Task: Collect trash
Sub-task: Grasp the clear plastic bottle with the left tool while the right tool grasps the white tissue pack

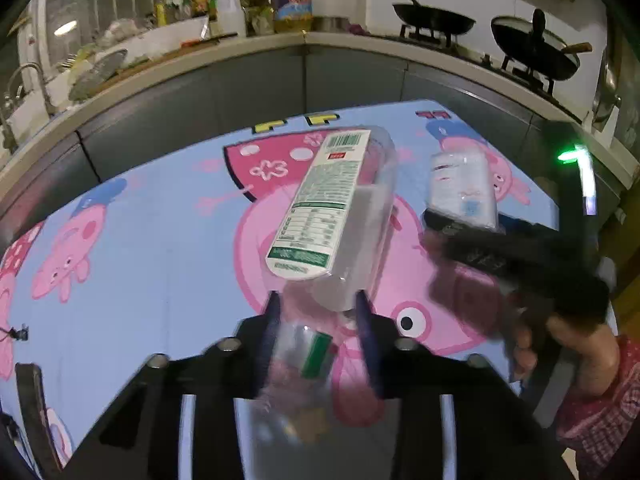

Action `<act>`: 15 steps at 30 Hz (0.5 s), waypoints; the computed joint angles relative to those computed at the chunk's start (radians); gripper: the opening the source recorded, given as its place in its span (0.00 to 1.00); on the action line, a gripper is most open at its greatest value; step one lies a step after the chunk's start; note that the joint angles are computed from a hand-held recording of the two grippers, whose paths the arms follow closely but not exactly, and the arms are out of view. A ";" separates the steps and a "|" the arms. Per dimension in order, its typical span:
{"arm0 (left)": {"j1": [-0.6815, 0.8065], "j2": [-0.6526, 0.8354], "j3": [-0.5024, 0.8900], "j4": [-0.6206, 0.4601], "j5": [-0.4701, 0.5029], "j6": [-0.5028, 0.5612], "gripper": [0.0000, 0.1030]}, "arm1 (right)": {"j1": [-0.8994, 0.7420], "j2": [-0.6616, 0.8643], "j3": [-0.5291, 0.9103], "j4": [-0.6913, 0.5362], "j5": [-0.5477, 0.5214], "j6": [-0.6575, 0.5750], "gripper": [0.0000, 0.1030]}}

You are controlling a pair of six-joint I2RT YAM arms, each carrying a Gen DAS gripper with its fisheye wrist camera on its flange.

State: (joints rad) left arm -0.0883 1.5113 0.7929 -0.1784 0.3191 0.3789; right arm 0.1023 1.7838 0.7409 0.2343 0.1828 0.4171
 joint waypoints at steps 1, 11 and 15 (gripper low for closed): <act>-0.002 -0.002 0.001 -0.009 -0.003 0.004 0.01 | 0.009 -0.002 0.001 0.003 0.010 -0.010 0.81; -0.041 -0.044 -0.019 0.079 -0.079 0.013 0.71 | -0.073 -0.142 -0.185 0.075 -0.099 -0.046 0.32; -0.075 -0.031 0.010 0.092 -0.102 0.064 0.82 | -0.112 -0.228 -0.284 0.099 -0.152 -0.044 0.59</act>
State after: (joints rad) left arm -0.1634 1.4804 0.8029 -0.0860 0.2173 0.4425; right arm -0.0097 1.5556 0.4571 0.3336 0.0312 0.3729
